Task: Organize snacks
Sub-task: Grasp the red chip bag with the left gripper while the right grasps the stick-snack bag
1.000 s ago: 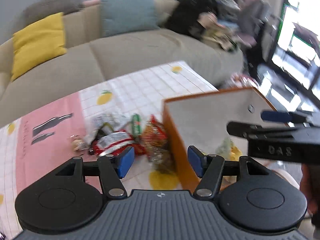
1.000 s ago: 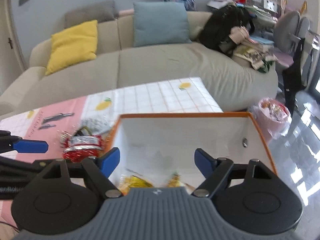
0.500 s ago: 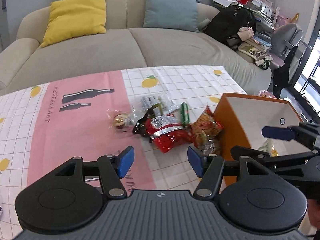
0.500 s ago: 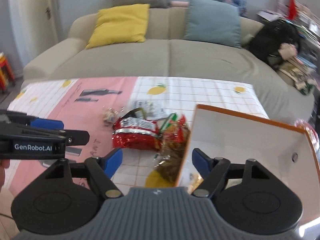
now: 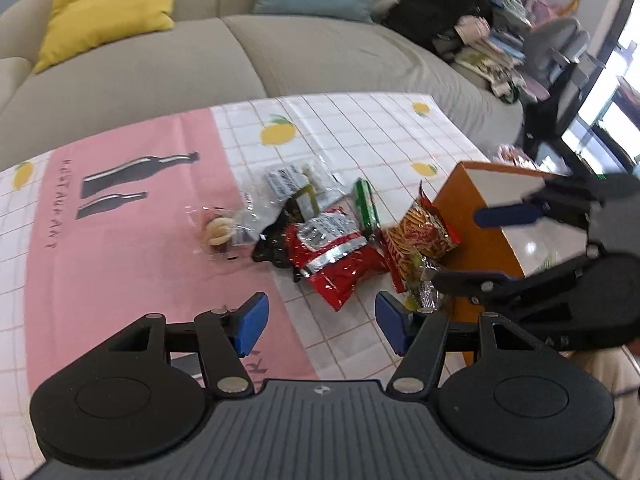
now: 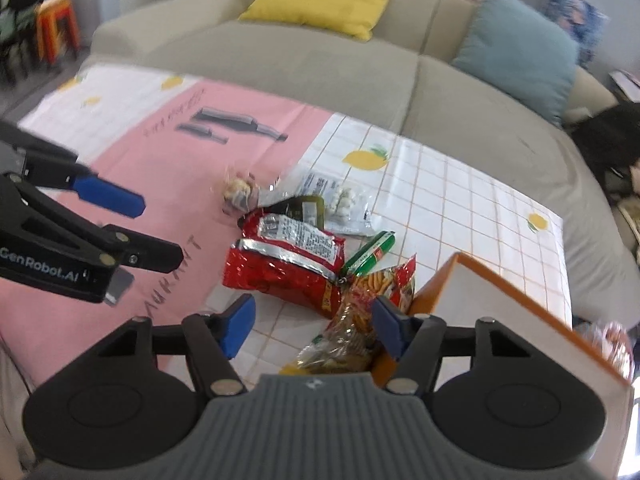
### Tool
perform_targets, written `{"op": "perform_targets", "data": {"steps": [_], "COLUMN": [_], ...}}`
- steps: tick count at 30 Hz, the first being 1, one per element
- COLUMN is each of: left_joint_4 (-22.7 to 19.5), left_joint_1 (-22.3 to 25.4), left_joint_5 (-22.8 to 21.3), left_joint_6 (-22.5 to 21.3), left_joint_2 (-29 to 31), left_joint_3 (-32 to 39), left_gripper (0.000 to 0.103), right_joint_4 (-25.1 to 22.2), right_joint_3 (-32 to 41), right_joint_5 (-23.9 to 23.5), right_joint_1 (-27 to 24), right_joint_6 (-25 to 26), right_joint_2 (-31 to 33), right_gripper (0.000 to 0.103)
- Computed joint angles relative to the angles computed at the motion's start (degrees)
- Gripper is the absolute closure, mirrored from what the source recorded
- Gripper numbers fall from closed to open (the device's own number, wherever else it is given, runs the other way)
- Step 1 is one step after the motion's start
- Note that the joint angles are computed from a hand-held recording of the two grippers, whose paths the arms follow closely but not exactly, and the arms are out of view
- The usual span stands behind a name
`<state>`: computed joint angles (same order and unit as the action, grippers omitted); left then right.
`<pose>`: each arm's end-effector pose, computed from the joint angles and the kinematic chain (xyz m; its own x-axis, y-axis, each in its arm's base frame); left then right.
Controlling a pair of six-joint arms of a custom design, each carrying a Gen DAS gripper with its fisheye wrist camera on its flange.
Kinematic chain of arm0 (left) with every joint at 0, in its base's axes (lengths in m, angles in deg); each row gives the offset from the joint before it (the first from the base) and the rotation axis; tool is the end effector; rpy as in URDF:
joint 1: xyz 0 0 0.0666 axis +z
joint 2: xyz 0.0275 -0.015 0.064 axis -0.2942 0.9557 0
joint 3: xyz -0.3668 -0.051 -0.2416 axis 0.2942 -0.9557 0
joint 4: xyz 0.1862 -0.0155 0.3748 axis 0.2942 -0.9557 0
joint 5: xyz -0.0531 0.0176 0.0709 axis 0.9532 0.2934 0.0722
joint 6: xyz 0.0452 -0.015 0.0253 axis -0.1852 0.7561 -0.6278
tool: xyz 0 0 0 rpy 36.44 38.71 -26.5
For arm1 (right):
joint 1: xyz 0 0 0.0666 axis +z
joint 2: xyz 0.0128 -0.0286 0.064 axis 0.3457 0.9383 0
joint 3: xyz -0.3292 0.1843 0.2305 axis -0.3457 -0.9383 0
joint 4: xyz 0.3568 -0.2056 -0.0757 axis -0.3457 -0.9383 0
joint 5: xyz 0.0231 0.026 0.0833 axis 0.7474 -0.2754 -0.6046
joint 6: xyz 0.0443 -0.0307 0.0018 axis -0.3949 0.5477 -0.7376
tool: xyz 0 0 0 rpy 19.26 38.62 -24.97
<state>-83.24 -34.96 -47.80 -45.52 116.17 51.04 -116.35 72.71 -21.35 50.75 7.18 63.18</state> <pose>0.4211 -0.1381 0.4766 -0.8290 0.0264 -0.5586 0.1509 0.9724 -0.1780 0.4627 0.2716 0.4708 -0.5868 -0.5711 -0.5740 -0.6262 0.7695 -0.1254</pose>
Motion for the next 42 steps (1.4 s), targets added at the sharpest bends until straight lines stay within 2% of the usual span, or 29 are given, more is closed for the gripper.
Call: {"op": "perform_targets", "data": {"steps": [2, 6, 10, 13, 18, 20, 24, 26, 30, 31, 32, 34, 35, 42], "left_joint_4": [-0.58, -0.38, 0.46, 0.56, 1.07, 1.13, 2.12, 2.44, 2.7, 2.86, 2.85, 3.24, 3.43, 5.14], "left_joint_1": [0.2, 1.01, 1.8, 2.25, 2.93, 2.9, 3.24, 3.11, 2.97, 2.93, 2.87, 3.02, 3.12, 3.11], "left_joint_5": [0.72, 3.44, 5.69, 6.04, 7.65, 7.71, 9.45, 9.61, 9.81, 9.65, 9.26, 9.56, 9.9, 10.16], "left_joint_6": [-0.44, 0.59, 2.69, 4.86, 7.35, 8.18, 10.8, 11.78, 12.85, 13.21, 13.46, 13.86, 14.27, 15.73], "left_joint_2": [1.78, 4.57, 6.76, 8.04, 9.88, 10.55, 11.46, 11.79, 12.24, 12.2, 12.15, 11.86, 11.72, 9.35], "left_joint_3": [1.06, 2.66, 3.6, 4.19, 4.59, 4.7, 4.26, 4.13, 3.9, 3.77, 3.69, 3.23, 3.01, 1.3], "left_gripper": [0.031, 0.027, 0.023, 0.023, 0.022, 0.022, 0.022, 0.024, 0.036, 0.043, 0.047, 0.051, 0.053, 0.07], "right_joint_4": [-3.34, -9.93, -15.47, -19.66, -22.21, -24.38, -25.66, -26.69, -27.96, -28.14, -27.95, -27.86, -27.87, -26.52], "right_joint_3": [3.35, 10.14, 15.81, 19.51, 22.74, 24.6, 25.7, 26.46, 27.36, 27.52, 27.36, 27.23, 27.23, 26.59], "right_joint_5": [-0.94, -1.62, -1.92, -0.93, 1.21, 2.2, 3.3, 3.54, 3.15, 2.98, 2.86, 2.53, 2.53, 3.01], "right_joint_1": [-0.8, -1.76, -2.41, -2.55, -2.54, -2.49, -2.35, -2.34, -2.49, -2.54, -2.58, -2.66, -2.7, -2.73], "right_joint_6": [4.09, 15.41, 26.59, 33.56, 41.75, 42.95, 44.51, 44.96, 45.17, 45.18, 45.24, 45.32, 45.34, 45.43], "right_joint_2": [2.61, 7.63, 12.0, 15.2, 18.45, 20.12, 21.71, 22.42, 23.14, 23.2, 23.1, 22.97, 22.95, 22.27], "right_gripper": [0.04, 0.039, 0.027, 0.026, 0.025, 0.025, 0.026, 0.033, 0.035, 0.038, 0.046, 0.05, 0.058, 0.07]}}
